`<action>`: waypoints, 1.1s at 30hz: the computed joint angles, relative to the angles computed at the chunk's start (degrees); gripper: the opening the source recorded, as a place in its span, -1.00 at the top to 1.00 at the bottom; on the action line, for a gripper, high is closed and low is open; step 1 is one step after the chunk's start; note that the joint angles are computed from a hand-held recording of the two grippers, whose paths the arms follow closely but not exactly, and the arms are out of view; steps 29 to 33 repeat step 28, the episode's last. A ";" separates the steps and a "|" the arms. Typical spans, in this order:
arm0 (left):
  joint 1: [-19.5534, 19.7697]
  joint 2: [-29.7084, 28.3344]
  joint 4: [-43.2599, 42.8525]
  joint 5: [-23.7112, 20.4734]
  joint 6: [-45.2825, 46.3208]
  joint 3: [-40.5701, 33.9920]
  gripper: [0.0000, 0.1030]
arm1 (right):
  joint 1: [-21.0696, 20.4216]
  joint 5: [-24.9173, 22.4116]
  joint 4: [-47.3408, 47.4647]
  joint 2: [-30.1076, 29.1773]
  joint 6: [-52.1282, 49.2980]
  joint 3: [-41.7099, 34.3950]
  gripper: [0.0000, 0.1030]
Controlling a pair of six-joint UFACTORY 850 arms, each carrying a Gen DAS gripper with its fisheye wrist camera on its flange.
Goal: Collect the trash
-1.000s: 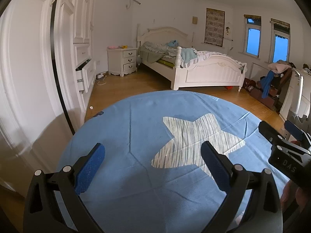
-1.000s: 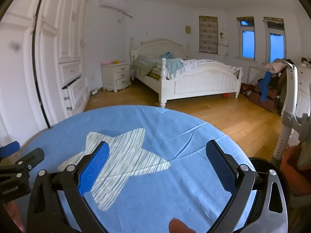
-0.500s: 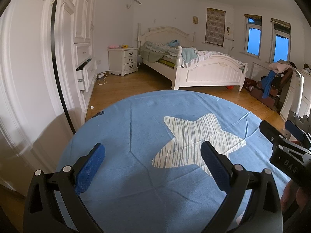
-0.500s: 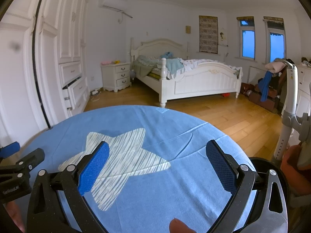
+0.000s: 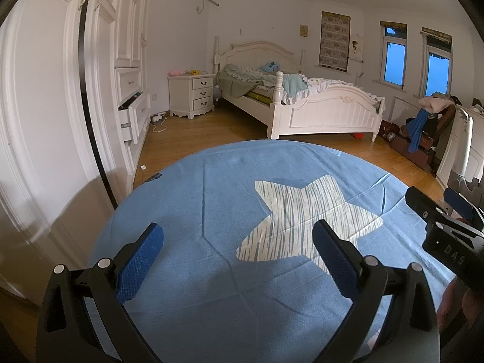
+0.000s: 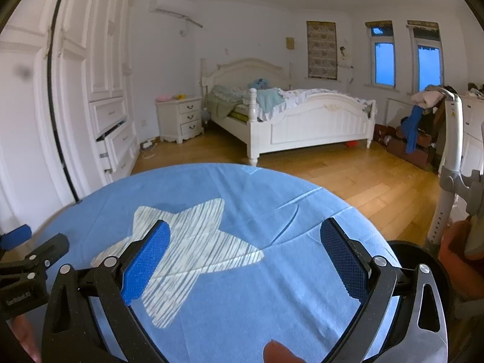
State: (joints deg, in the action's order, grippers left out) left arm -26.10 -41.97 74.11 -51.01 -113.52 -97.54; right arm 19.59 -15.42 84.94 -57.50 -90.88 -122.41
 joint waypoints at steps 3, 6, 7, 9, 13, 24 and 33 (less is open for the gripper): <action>-0.04 -0.09 -0.07 -0.16 0.09 -0.19 -0.90 | 0.02 -0.01 0.44 0.07 -0.48 0.16 -0.90; -0.02 -0.04 0.03 -0.11 0.06 -0.13 -0.90 | 0.01 -0.01 0.18 0.04 -0.22 0.10 -0.90; -0.03 -0.05 0.03 -0.14 0.07 -0.15 -0.90 | 0.04 0.04 0.04 0.05 -0.06 0.12 -0.90; -0.05 -0.08 -0.01 -0.19 0.11 -0.16 -0.90 | 0.03 0.04 0.06 0.07 -0.03 0.15 -0.90; -0.03 -0.07 -0.08 -0.14 0.18 -0.20 -0.90 | -0.07 -0.16 -0.13 -0.04 0.17 -0.06 -0.90; -0.06 0.07 1.47 0.45 -0.13 0.62 -0.90 | 0.05 -0.01 -0.79 -0.28 1.65 -0.42 -0.90; 0.01 -0.17 0.97 0.11 0.68 0.09 -0.90 | 0.08 0.00 -0.62 -0.26 1.46 -0.31 -0.90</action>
